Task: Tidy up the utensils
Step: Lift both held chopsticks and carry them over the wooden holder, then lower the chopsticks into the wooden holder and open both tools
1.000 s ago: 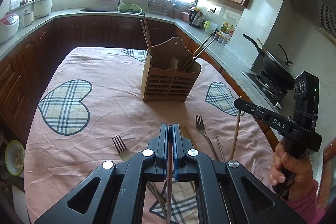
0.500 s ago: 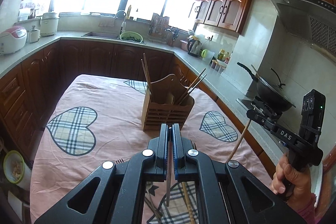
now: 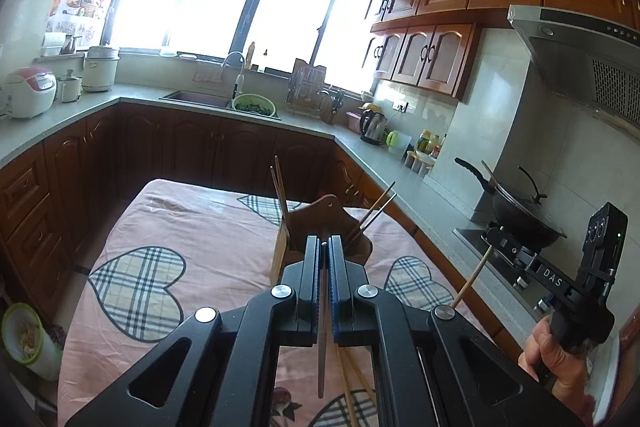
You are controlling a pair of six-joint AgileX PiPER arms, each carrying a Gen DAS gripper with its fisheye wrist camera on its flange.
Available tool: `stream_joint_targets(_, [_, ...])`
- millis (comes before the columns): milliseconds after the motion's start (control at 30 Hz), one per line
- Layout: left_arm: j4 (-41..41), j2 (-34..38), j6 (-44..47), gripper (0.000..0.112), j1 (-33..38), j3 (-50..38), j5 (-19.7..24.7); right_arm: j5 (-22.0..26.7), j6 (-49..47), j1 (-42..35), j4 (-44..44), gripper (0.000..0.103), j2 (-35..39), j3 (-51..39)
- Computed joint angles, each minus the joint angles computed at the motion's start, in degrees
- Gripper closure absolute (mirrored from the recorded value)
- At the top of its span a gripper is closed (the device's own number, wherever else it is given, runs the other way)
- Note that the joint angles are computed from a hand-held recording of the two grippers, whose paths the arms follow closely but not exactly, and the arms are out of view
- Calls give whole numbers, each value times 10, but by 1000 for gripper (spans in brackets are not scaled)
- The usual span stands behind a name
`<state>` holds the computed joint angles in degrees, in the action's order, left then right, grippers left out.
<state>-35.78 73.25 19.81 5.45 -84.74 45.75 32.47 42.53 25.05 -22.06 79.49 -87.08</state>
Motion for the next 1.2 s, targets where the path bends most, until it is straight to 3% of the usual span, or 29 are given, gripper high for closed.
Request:
stream_joint_targets(433, [-62, 86, 52, 110, -12, -62, -100, -41, -9, -46, 4, 99, 73, -103])
stream_joint_targets(733, [-69, 165, 34, 110, -33, -117, -171, -64, 1, -80, 3, 99, 143, -196])
stream_joint_targets(1000, [-8, 251, -44, 110, -59, -187, -214, -89, 37, -108, -14, 99, 205, -250])
stream_joint_targets(1200, [84, 330, -132, 110, -87, -245, -249, -104, 60, -115, -36, 99, 249, -270])
